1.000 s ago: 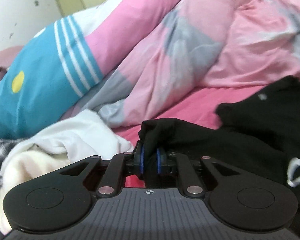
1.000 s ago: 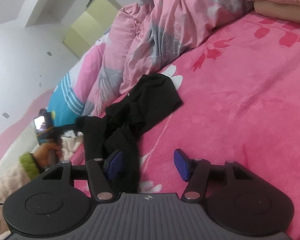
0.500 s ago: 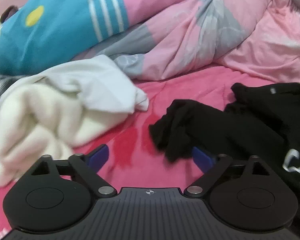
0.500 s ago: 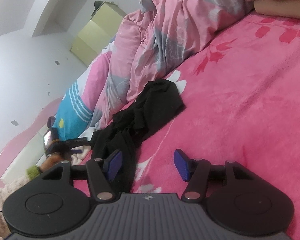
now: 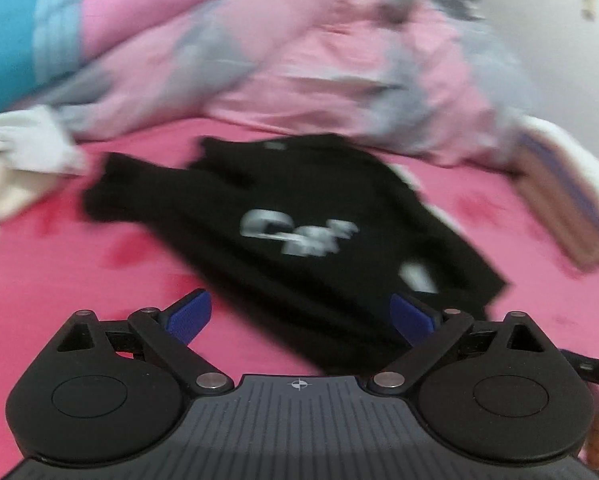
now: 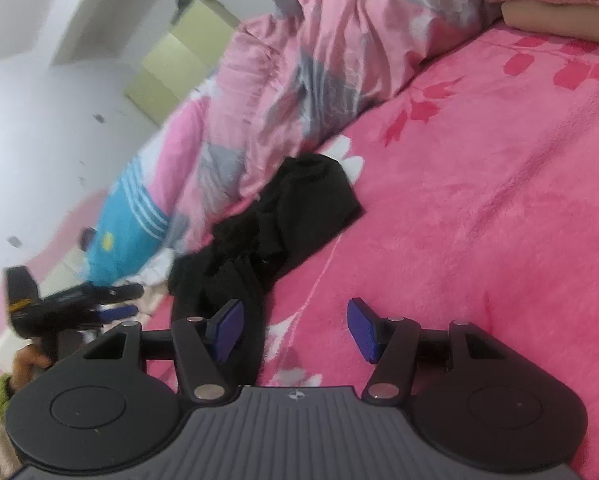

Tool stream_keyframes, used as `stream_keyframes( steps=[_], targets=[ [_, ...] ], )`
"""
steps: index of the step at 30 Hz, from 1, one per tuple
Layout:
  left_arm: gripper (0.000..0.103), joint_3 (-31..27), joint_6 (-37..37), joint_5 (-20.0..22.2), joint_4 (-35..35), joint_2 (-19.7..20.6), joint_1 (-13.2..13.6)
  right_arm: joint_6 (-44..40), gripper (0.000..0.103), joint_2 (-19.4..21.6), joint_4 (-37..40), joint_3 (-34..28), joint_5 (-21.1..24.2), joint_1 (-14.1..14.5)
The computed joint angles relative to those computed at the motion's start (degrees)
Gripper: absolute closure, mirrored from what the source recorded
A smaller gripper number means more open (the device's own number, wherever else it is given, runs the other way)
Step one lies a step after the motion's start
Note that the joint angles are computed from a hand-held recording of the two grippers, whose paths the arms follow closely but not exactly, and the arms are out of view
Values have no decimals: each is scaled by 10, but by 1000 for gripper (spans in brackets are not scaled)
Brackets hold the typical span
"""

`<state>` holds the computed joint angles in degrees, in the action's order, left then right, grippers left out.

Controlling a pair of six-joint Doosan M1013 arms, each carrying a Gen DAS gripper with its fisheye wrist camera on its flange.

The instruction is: Fold clothes

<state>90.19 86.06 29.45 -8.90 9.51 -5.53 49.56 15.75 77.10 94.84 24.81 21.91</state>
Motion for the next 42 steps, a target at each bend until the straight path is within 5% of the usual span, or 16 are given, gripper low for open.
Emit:
stream_keyframes(
  steps=[7,9,12,15,17,23,33,36,39,42],
  targets=[
    [6,8,-77,-15,121,21,-45,155,35,40,-180,-101,-16,6],
    [6,19,-76,-25,102,20,-41,214,31,69,-260,-146,-8,8],
    [5,35,-44,-44,26,16,-28,334,22,124,-407,-232,64,13],
    [5,54,-22,-78,8,10,-29,359,18,156,-480,-277,89,29],
    [4,62,-14,-92,4,8,-30,320,22,159,-504,-280,76,40],
    [1,67,22,-106,-40,10,-26,327,98,173,-580,-312,114,52],
    [1,81,70,-134,-98,7,-24,498,102,247,-657,-465,60,36],
    [1,82,76,-137,-104,7,-23,589,102,295,-738,-537,78,42],
    [1,83,84,-139,-114,6,-23,626,100,342,-709,-602,158,37],
    [0,83,91,-140,-122,6,-22,631,100,321,-674,-557,151,30]
  ],
)
